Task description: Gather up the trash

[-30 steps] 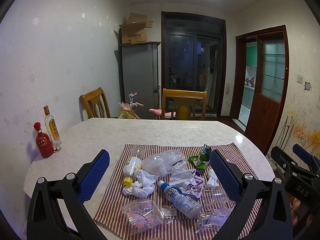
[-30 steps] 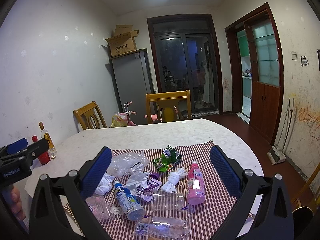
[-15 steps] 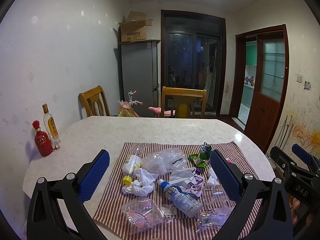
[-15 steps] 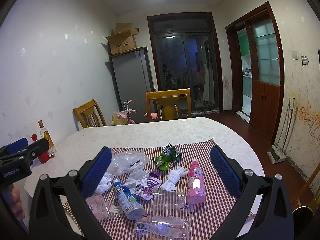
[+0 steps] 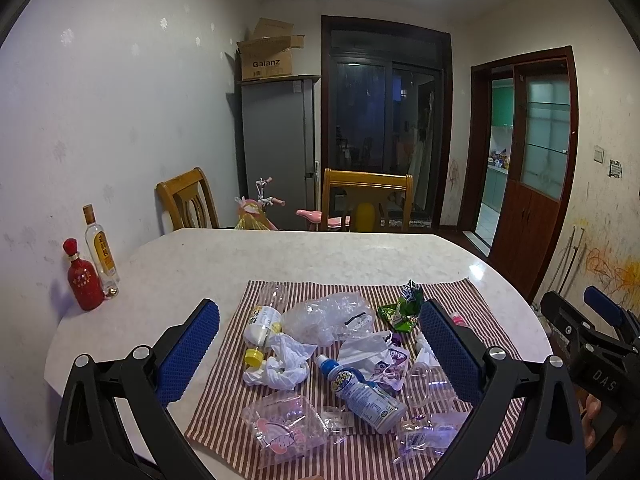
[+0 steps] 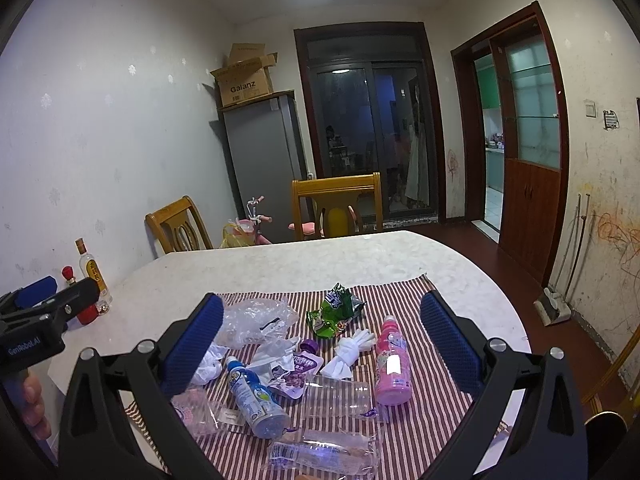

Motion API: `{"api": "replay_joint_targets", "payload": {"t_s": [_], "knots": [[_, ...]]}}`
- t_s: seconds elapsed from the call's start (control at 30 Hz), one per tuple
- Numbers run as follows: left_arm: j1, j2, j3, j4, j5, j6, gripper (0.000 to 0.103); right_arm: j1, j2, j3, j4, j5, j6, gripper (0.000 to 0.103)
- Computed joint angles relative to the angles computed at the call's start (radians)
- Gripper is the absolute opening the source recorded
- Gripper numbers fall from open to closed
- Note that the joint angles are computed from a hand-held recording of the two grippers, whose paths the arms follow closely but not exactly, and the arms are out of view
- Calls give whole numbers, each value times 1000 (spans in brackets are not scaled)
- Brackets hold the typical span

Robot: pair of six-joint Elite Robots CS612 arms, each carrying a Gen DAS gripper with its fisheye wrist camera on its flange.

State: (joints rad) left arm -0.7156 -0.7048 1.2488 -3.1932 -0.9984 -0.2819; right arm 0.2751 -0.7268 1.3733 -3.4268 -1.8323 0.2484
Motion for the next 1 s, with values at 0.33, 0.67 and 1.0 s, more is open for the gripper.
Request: {"api": "replay_joint_targets", "payload": {"t_s": [0.33,0.67,1.0], "knots": [[0,4,-5,5,0,0,97,0,1,-1,2,1,2,99],[0,3,-4,8,0,-2,97,1,6,-4,6,2,2,99],[7,12,-20,39,-18,-10,97,0,13,-21,42,9,8,99]]}}
